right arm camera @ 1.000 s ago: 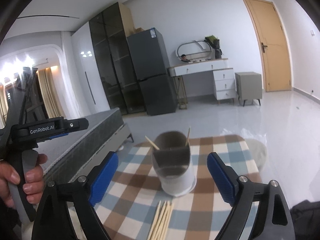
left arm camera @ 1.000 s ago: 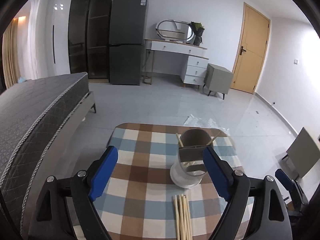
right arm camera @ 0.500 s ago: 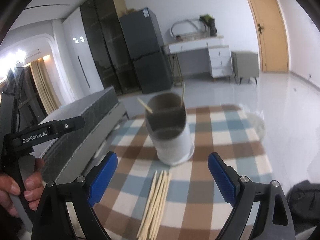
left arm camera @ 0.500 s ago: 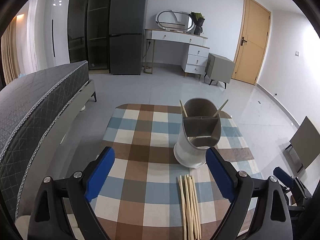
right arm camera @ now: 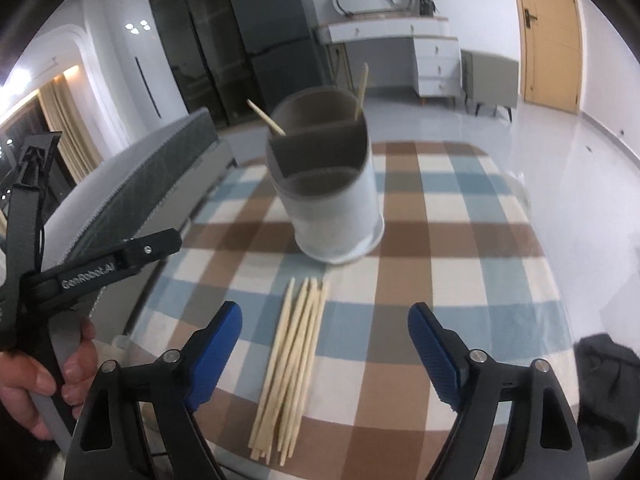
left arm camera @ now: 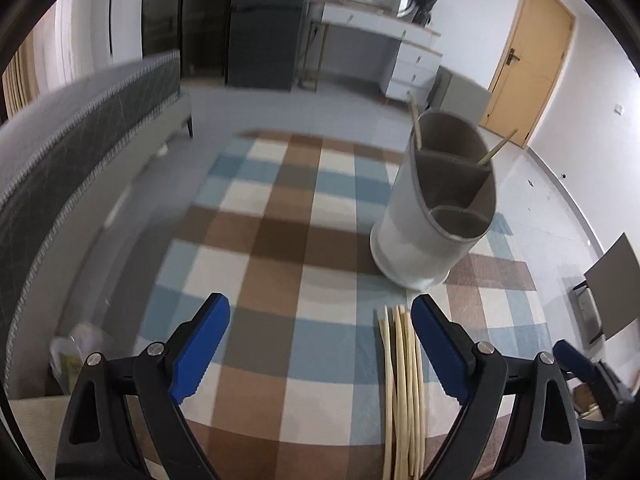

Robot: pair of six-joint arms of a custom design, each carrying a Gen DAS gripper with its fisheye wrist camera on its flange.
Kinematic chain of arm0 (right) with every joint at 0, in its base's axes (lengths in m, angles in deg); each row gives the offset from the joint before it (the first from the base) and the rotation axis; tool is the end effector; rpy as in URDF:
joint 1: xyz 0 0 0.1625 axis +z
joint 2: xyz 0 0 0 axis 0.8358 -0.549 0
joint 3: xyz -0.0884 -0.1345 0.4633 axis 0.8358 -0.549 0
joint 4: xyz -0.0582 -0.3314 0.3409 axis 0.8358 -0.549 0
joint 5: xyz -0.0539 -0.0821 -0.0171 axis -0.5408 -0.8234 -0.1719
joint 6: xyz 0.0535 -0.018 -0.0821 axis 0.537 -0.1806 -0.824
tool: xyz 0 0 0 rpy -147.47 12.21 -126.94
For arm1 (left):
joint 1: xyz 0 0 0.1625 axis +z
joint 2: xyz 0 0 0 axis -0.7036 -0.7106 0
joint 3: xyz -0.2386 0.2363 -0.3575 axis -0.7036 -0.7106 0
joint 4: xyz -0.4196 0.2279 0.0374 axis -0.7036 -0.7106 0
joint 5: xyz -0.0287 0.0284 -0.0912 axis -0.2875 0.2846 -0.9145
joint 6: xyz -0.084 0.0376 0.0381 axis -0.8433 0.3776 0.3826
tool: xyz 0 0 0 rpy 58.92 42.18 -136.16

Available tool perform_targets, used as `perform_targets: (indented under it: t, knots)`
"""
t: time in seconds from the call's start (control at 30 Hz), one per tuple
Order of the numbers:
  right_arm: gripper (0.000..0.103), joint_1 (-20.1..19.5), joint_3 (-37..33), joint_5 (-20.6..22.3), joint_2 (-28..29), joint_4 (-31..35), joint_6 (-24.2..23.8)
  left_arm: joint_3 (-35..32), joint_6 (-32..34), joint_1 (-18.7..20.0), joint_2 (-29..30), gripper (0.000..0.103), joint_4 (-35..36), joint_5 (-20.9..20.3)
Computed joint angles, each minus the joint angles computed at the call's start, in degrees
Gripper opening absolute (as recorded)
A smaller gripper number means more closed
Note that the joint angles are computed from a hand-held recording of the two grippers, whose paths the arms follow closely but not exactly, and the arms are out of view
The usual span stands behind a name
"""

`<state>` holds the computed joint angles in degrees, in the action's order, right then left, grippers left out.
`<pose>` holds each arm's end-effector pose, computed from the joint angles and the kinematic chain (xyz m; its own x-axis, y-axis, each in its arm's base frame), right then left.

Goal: Organize utensils
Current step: 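Lower both open tools back toward the chopstick bundle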

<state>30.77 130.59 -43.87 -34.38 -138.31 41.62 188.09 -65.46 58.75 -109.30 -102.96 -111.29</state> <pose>0.1009 -0.3180 0.2620 -0.7277 -0.4868 0.4832 -0.6537 0.7055 -0.2737 -0.3212 -0.2960 0.0406 -0.7815 -0.3554 -0.5128 0.1553 0.6853 -0.7115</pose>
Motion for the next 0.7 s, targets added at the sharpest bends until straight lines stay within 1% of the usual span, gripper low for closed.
perform_targets:
  t: [0.03, 0.1, 0.13, 0.2, 0.3, 0.37, 0.4, 0.47, 0.53, 0.6, 0.63, 0.7]
  knots:
    - [0.081, 0.2, -0.3, -1.2, 1.1, -0.1, 0.7, 0.0, 0.1, 0.3, 0.1, 0.089, -0.2, -0.6]
    - [0.073, 0.6, -0.6, -3.4, 3.2, -0.5, 1.5, 0.0, -0.2, 1.2, 0.0, 0.089, -0.6, -1.5]
    - [0.071, 0.6, -0.8, -4.5, 4.2, -0.3, 1.9, 0.0, -0.5, 1.6, -0.2, 0.089, -0.8, -1.8]
    - [0.063, 0.6, -1.2, -6.2, 6.1, 0.9, 2.6, 0.3, -0.2, 2.6, -0.5, 0.089, -2.2, -2.2]
    - [0.063, 1.1, -1.5, -9.1, 9.8, -0.2, 2.4, 0.3, -1.6, 3.4, -1.0, 0.089, -1.8, -1.7]
    - [0.061, 1.8, -1.8, -10.6, 12.5, -2.0, 2.1, 0.1, -2.5, 3.7, -1.4, 0.089, -0.5, -1.7]
    - [0.057, 2.0, -2.0, -11.0, 13.5, -2.6, 2.2, -0.1, -3.0, 3.9, -1.7, 0.089, 0.3, -1.9]
    - [0.053, 2.6, -2.8, -12.2, 16.0, -3.3, 2.9, 0.4, -3.4, 4.4, -2.5, 0.089, -0.4, -2.0]
    - [0.050, 3.1, -3.5, -13.6, 18.7, -4.1, 3.3, 0.7, -4.5, 5.1, -3.4, 0.089, -0.2, -3.5]
    - [0.043, 3.7, -4.2, -15.5, 21.0, -4.4, 3.8, 1.3, -5.0, 5.9, -4.0, 0.089, -1.1, -4.5]
    - [0.042, 3.8, -4.4, -16.3, 21.9, -4.2, 4.0, 1.5, -5.4, 6.2, -4.4, 0.089, -1.3, -5.1]
    - [0.034, 4.3, -4.7, -18.3, 23.7, -5.0, 4.0, 1.9, -5.6, 6.7, -5.0, 0.089, -2.0, -5.8]
